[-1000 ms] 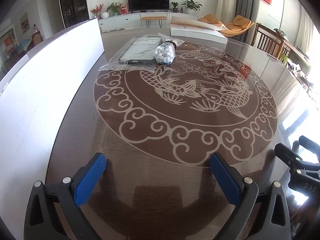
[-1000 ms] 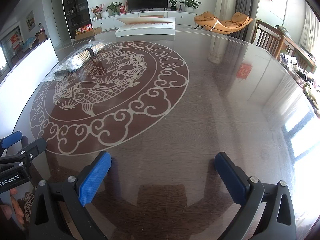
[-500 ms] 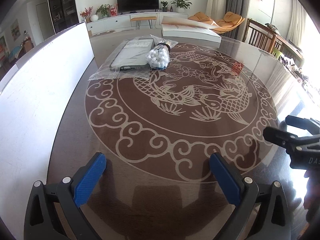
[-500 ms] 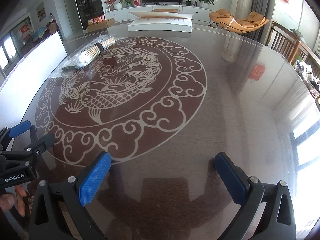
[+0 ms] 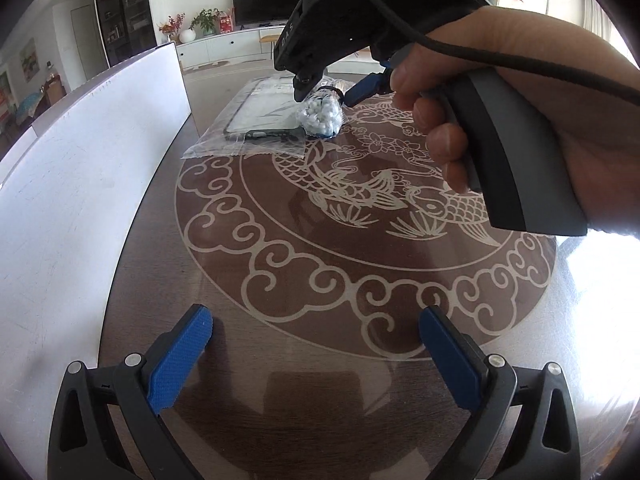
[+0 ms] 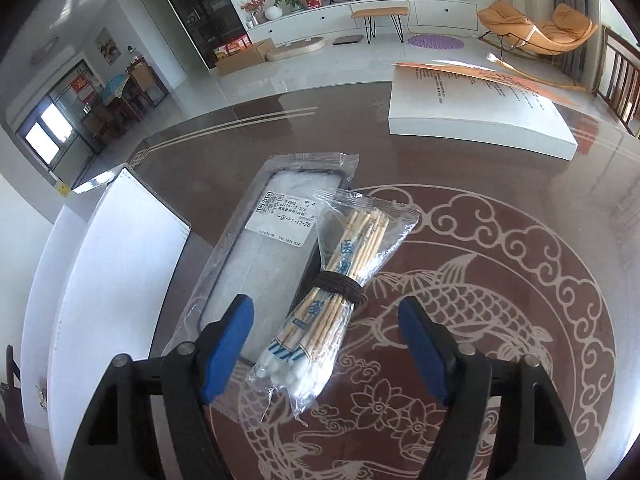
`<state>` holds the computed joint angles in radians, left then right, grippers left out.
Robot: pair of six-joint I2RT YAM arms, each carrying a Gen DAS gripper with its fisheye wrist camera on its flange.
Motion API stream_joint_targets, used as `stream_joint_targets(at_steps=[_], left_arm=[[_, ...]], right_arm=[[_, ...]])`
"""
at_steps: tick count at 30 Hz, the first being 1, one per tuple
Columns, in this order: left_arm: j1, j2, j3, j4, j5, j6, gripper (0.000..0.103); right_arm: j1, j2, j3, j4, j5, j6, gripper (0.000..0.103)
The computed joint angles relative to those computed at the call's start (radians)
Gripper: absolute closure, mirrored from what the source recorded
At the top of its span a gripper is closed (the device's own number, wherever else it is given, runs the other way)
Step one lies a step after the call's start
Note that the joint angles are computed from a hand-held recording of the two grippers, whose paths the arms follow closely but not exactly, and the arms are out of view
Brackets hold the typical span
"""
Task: Organize objects
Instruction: 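Grasp the bagged cotton swab bundle at its band with the right tool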
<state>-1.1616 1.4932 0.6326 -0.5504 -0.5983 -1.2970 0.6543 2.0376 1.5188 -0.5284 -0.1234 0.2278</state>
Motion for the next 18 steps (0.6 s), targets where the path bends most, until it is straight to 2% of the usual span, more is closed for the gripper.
stream_joint_targets(at_steps=[1,3,5,7,11,16,17,18], left_arm=[[0.000,0.000,0.000,0.000,0.000,0.000,0.000],[0.000,0.000,0.000,0.000,0.000,-0.001,0.000],[0.000,0.000,0.000,0.000,0.000,-0.001,0.000],[0.000,0.000,0.000,0.000,0.000,-0.001,0.000],[-0.001,0.000,0.001,-0.001,0.000,-0.001,0.000],[-0.002,0.000,0.001,-0.002,0.000,-0.002,0.000],[-0.002,0.000,0.001,-0.002,0.000,-0.002,0.000],[-0.002,0.000,0.001,-0.002,0.000,-0.002,0.000]], right_arm=[[0.008,0.015,0.013,-0.017,0.008,-0.015,0.058],[0.013,-0.027,-0.063,0.031,0.028,-0.032,0.070],[0.001,-0.107,-0.182,0.085,0.047,-0.060,0.073],[-0.018,-0.220,-0.336,0.139,0.071,-0.107,0.073],[-0.078,-0.546,-0.701,0.212,0.138,-0.188,0.073],[-0.204,-0.888,-0.965,0.180,0.151,-0.215,0.072],[-0.222,-0.934,-0.996,0.174,0.156,-0.207,0.068],[-0.240,-0.973,-1.022,0.169,0.160,-0.205,0.058]])
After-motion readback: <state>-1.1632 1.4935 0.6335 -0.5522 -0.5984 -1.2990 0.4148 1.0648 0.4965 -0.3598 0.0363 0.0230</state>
